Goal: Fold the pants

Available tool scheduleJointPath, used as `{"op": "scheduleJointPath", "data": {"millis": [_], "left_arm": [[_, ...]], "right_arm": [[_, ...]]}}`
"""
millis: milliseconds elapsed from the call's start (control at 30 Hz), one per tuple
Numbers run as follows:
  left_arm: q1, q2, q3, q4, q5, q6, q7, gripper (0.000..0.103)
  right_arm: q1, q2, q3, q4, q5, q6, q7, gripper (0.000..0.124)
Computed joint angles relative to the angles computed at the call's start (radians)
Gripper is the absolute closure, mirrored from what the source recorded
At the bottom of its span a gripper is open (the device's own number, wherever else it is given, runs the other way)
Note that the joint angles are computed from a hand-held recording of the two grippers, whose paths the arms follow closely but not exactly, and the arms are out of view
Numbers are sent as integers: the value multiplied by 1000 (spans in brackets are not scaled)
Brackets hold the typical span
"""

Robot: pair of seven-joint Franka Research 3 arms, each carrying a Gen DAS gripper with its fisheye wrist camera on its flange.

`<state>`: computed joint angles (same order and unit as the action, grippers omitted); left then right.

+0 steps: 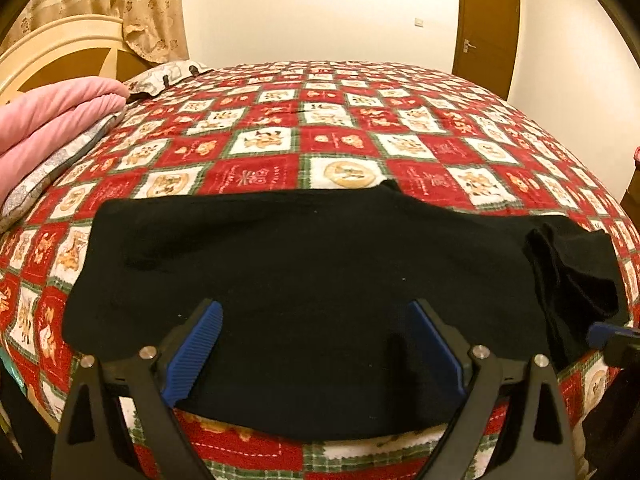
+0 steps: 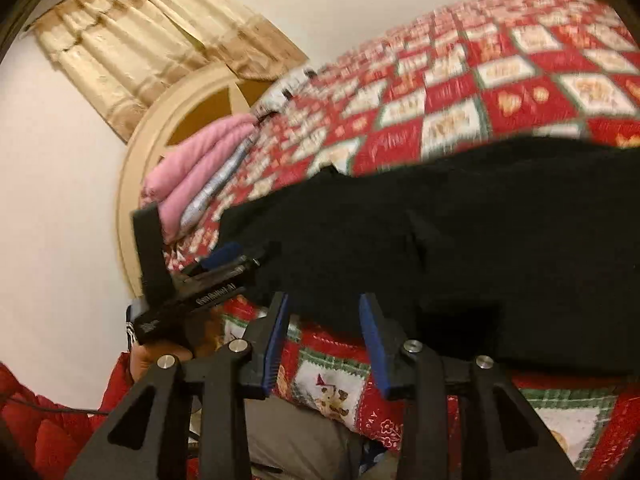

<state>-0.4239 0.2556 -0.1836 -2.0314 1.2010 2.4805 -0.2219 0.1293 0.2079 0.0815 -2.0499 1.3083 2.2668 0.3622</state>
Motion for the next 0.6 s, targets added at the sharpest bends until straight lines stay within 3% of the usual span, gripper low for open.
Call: {"op": "scheduleJointPath", "data": {"millis": [133,200,367,433,500,567,600], "left_arm": [[-6,-5,-1,1,29,-1,-4,7],[-6,-1,-2,7,30,2,-7,7],[-8,11,-2,25,35,27,7,7],[-15,16,-3,41,42,20,29,7],[-18,23,-2,55,42,30,46,7],[-17,35,-1,76,43,61,73,7],[-16,48,-1,95,42,85,95,7]], "right_arm": [[-53,-5,-22,5,139,-62,-43,85],[-55,6,-26,15,169,-24,-35,85],[-3,61,0,34,50,93,39,85],[10,95,20,42,0,69,73,85],[1,95,39,36,34,48,44,85],[-15,101,34,56,15,-15,74,85],[-18,91,30,53,12,-9,81,85]]}}
